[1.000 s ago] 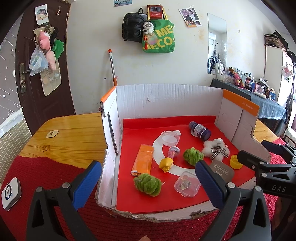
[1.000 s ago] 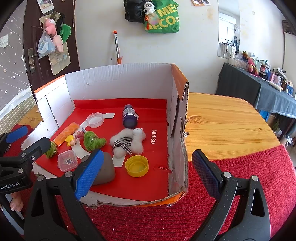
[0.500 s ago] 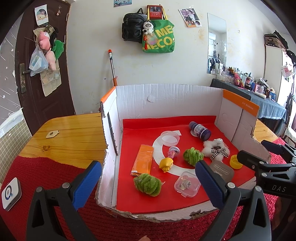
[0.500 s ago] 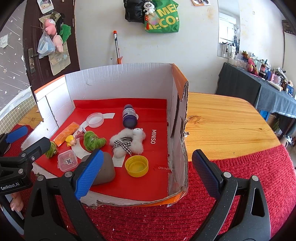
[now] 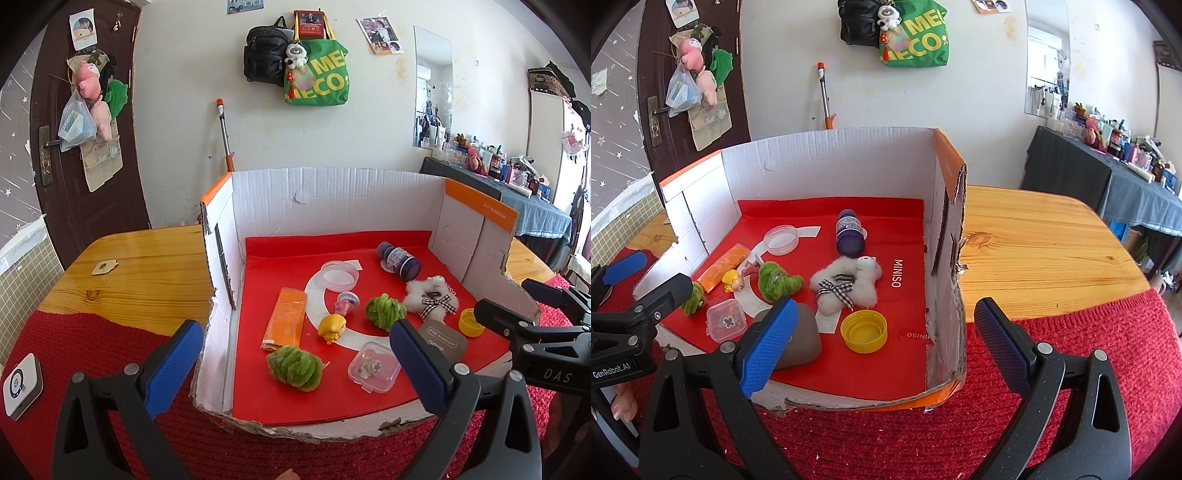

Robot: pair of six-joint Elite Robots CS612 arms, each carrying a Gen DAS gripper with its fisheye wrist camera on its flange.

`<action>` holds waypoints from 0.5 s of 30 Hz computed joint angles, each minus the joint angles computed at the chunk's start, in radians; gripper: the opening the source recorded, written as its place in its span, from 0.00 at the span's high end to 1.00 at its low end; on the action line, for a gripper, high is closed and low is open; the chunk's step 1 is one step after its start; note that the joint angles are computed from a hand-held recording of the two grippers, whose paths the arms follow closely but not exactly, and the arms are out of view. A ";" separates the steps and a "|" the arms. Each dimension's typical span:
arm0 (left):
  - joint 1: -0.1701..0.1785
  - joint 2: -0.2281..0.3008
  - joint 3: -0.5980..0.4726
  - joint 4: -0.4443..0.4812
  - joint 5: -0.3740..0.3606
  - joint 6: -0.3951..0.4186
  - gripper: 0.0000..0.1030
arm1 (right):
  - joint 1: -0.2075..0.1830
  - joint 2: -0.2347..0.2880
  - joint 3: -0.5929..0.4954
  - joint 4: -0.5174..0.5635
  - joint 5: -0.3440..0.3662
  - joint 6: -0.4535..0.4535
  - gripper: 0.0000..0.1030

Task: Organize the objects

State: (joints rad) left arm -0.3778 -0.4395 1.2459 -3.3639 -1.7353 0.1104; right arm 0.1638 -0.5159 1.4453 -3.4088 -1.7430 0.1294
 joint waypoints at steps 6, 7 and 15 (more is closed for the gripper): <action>0.001 -0.001 -0.002 0.003 -0.002 -0.007 0.00 | 0.002 -0.002 0.004 -0.002 -0.018 0.007 0.05; 0.001 -0.001 -0.001 -0.001 0.002 -0.009 0.00 | 0.002 -0.005 0.008 0.000 -0.016 0.007 0.05; 0.008 -0.037 0.048 -0.055 -0.028 -0.007 0.00 | -0.004 -0.054 0.077 -0.043 -0.003 0.025 0.05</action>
